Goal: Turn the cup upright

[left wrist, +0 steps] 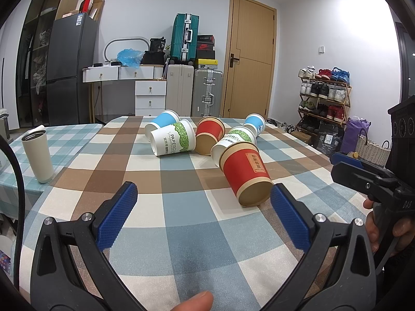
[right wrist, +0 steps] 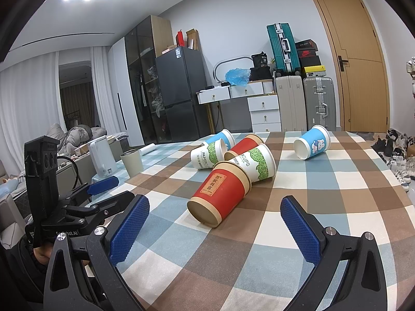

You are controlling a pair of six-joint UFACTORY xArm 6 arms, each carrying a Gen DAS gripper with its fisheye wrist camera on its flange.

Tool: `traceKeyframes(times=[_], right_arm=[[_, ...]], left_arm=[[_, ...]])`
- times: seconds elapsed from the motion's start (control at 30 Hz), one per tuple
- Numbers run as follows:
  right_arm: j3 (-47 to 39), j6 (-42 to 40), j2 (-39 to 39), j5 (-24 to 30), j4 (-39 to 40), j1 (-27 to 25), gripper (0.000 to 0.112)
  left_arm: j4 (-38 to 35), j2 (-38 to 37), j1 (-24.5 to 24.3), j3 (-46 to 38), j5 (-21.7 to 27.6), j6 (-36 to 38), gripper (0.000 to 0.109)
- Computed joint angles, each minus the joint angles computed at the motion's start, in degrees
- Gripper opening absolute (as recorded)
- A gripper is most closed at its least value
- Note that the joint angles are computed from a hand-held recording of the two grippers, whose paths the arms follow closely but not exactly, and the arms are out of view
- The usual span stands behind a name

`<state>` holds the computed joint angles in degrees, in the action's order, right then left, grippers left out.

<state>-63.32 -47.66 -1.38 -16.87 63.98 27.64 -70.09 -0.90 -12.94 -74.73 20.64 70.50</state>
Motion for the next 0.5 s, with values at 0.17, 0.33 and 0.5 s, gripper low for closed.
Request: traceKeyframes(times=[0.17,0.33,0.5], right_arm=[[0.0,0.0,-0.1,0.1,0.0,0.0,0.103],[0.0,-0.2,-0.1,0.0,0.2,0.0,0.103],[-0.1,-0.3,0.0,0.0,0.3,0.0,0.103]], left_arm=[[-0.1,0.0,0.0,0.0,0.0,0.1,0.102],[-0.1,0.0,0.0,0.0,0.0,0.1,0.102],[-0.1,0.0,0.0,0.0,0.0,0.1,0.102]])
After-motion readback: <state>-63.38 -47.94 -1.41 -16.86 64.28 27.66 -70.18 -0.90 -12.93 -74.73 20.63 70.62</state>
